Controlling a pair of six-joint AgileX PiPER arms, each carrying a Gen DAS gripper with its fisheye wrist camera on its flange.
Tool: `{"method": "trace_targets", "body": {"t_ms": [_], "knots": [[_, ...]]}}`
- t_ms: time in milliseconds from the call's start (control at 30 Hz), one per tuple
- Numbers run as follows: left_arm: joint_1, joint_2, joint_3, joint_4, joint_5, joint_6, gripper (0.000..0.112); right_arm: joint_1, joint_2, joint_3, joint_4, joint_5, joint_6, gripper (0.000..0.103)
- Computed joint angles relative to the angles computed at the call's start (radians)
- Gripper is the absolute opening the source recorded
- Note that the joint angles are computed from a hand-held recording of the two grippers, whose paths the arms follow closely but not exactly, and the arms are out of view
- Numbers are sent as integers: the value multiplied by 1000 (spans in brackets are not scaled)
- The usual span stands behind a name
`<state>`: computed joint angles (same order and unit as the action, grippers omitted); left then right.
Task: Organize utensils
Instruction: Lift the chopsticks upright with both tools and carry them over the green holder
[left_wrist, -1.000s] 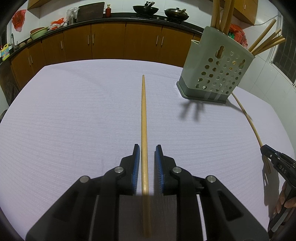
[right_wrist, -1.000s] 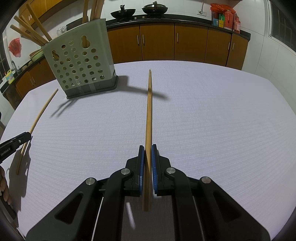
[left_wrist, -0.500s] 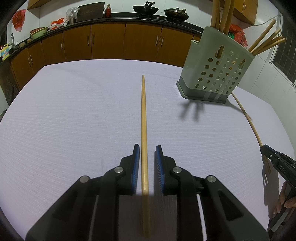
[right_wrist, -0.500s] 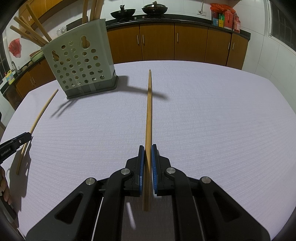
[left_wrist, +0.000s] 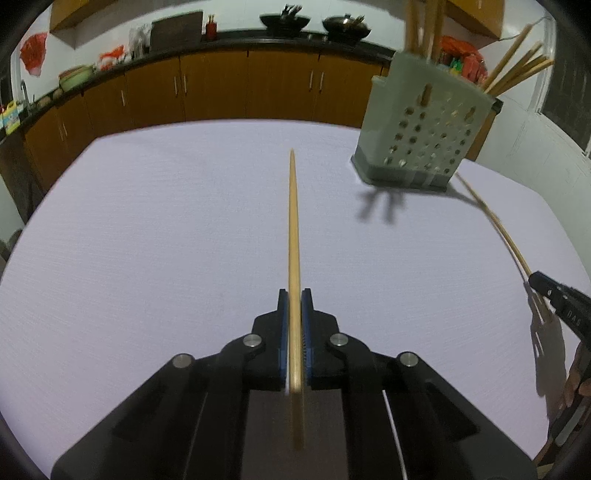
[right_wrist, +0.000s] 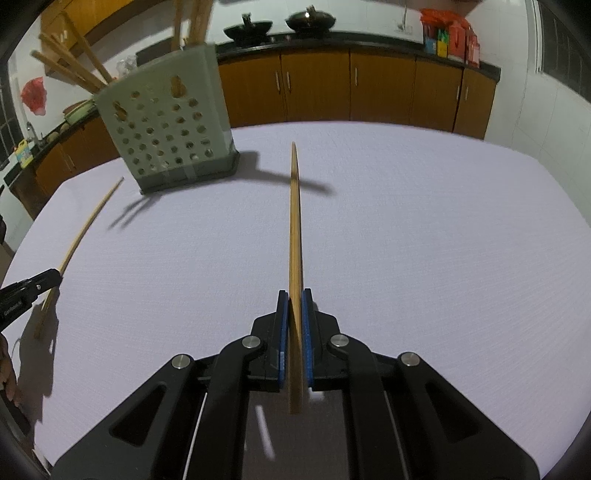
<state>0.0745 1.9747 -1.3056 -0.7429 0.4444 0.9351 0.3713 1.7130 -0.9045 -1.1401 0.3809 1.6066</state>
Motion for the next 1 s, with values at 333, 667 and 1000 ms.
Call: {"method": "trace_targets", "body": {"t_ms": [333, 667, 1000], "knots": [[76, -186, 50, -338, 65, 303, 8, 66, -190, 6, -193, 131, 144, 8], [88, -246, -26, -413, 129, 322, 8, 46, -250, -46, -199, 130, 128, 8], [77, -263, -63, -435, 171, 319, 8, 65, -261, -111, -205, 147, 98, 8]]}}
